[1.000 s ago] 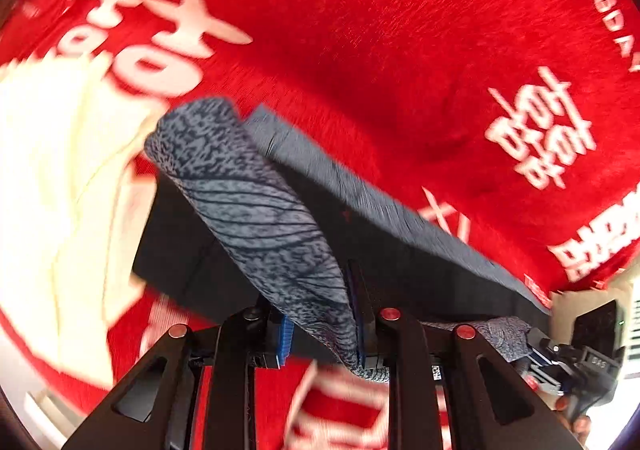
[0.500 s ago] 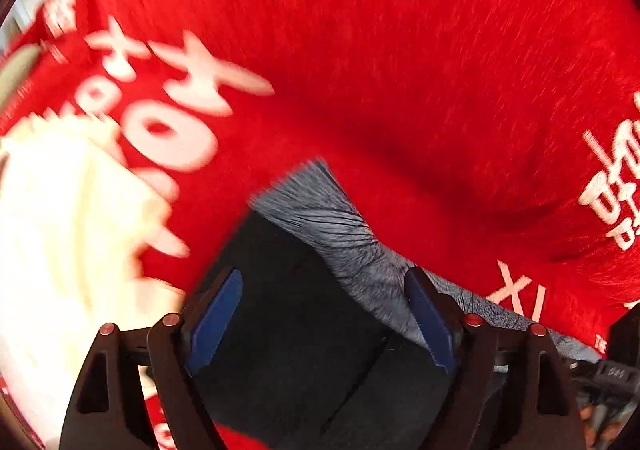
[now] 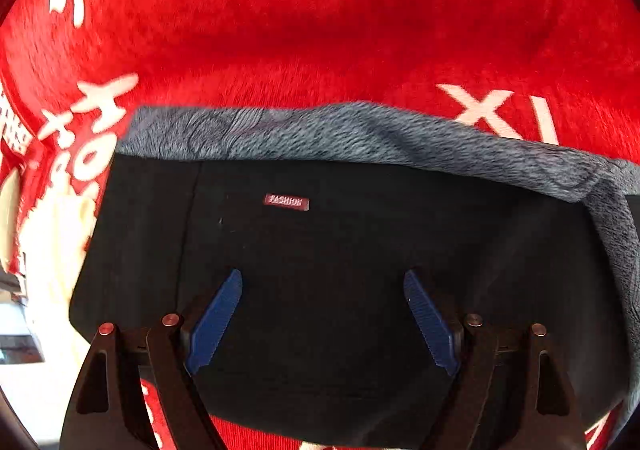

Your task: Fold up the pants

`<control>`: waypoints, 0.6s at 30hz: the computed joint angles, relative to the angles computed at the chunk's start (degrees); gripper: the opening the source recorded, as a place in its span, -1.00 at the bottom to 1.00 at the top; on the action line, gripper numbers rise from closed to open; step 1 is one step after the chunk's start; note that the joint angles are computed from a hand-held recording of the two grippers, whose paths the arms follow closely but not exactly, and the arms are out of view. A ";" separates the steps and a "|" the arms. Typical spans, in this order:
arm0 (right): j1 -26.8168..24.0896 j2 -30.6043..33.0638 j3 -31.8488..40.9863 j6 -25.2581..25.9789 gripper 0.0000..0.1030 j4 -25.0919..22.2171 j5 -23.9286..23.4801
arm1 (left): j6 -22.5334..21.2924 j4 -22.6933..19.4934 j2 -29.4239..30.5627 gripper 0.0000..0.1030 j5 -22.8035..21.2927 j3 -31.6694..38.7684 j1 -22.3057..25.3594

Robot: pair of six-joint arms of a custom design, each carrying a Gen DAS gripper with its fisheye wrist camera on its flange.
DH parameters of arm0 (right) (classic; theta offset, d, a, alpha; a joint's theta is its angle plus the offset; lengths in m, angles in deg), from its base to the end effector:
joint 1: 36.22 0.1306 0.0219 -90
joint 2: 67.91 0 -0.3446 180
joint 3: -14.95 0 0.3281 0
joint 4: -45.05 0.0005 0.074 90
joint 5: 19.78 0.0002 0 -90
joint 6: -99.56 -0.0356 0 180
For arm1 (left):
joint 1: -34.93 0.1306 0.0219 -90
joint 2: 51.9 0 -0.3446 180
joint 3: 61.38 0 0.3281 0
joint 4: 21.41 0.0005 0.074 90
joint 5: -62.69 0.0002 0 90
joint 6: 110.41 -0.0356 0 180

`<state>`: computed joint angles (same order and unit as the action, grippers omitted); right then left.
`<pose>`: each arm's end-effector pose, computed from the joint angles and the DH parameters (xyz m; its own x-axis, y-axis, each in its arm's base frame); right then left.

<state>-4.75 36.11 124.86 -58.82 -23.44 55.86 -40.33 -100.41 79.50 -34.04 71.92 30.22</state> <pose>0.4063 0.2585 0.4022 -0.8397 0.5420 0.0351 0.4817 0.7134 0.5090 0.6002 -0.0458 0.2933 -0.8944 0.4132 -0.1710 0.3831 0.9053 0.1835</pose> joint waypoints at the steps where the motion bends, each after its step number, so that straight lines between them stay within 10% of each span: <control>1: 0.75 -2.89 -2.96 -1.44 0.56 0.50 1.19 | 0.14 -3.38 0.32 0.64 2.22 2.21 0.11; 7: 7.75 -15.43 -13.12 -14.27 0.57 -3.06 10.87 | -3.61 -8.79 -8.25 0.64 11.36 -3.22 -2.01; 18: 36.28 -25.14 -19.44 -62.01 0.56 -20.38 27.46 | -9.42 -14.53 -24.11 0.64 25.38 -25.06 -11.19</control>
